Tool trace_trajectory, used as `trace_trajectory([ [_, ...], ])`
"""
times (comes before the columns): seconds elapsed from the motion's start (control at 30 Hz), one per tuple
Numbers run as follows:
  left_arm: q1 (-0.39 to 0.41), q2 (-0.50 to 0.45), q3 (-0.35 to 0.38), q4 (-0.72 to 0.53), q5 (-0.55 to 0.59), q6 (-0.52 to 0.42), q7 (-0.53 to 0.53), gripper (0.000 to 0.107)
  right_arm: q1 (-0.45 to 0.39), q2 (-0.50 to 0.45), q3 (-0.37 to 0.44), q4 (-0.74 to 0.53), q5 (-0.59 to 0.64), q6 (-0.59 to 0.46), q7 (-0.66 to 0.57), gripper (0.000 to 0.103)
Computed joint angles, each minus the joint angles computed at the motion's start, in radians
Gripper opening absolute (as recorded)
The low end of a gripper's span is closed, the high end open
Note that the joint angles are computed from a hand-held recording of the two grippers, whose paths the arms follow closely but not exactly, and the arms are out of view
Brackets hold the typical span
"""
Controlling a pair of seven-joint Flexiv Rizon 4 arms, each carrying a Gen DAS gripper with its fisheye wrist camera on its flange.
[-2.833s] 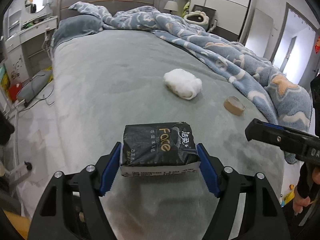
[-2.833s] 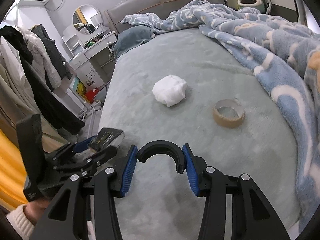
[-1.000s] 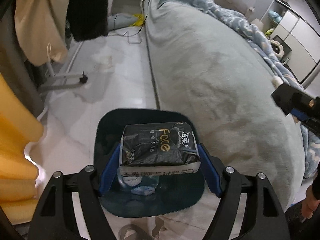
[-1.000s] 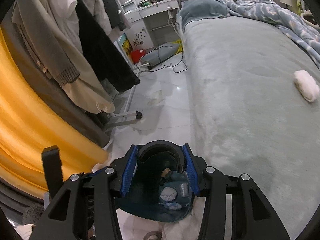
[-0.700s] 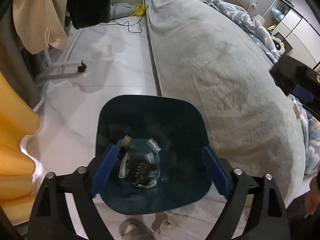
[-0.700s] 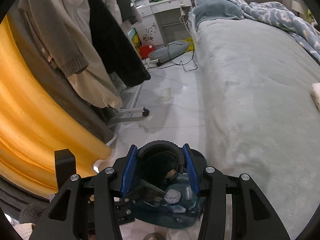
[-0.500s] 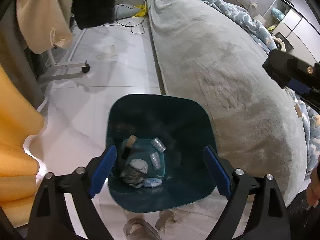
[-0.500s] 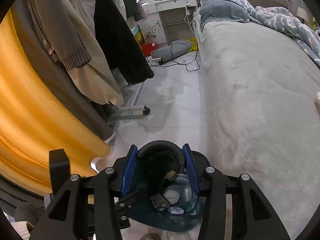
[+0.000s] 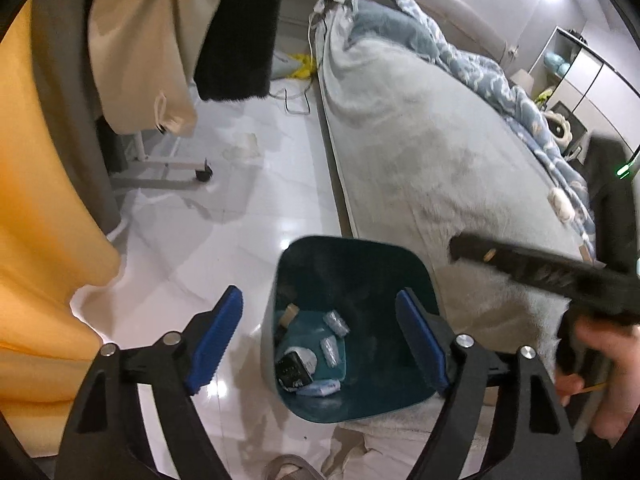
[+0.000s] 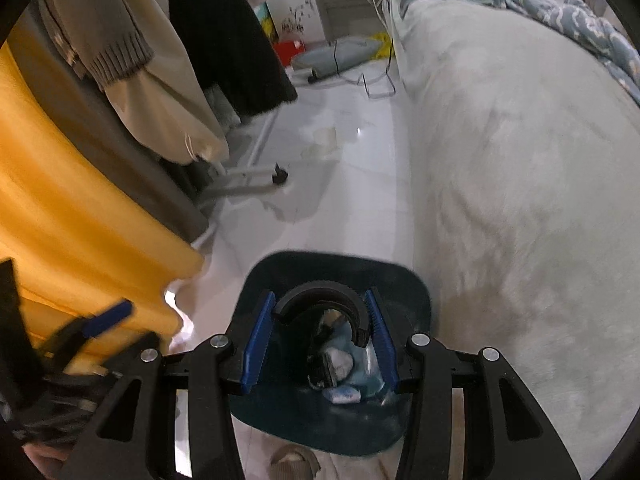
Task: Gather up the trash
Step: 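Lower the black curved piece into the bin and open the right gripper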
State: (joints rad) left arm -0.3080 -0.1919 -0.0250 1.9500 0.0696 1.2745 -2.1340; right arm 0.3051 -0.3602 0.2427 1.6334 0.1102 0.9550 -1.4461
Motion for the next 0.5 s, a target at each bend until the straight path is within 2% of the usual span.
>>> trace_trajectory([
  [0.2,0.000,0.044,0.022,0.024,0.053,0.027,-0.059,0.072,0.024,-0.030,-0.015,0.000,-0.048,-0.042,0.039,0.047],
  [0.5,0.031,0.094,0.000,0.071,0.044,0.128,-0.027,0.064,0.054,-0.067,-0.026,0.006,-0.124,-0.125,0.063,0.047],
])
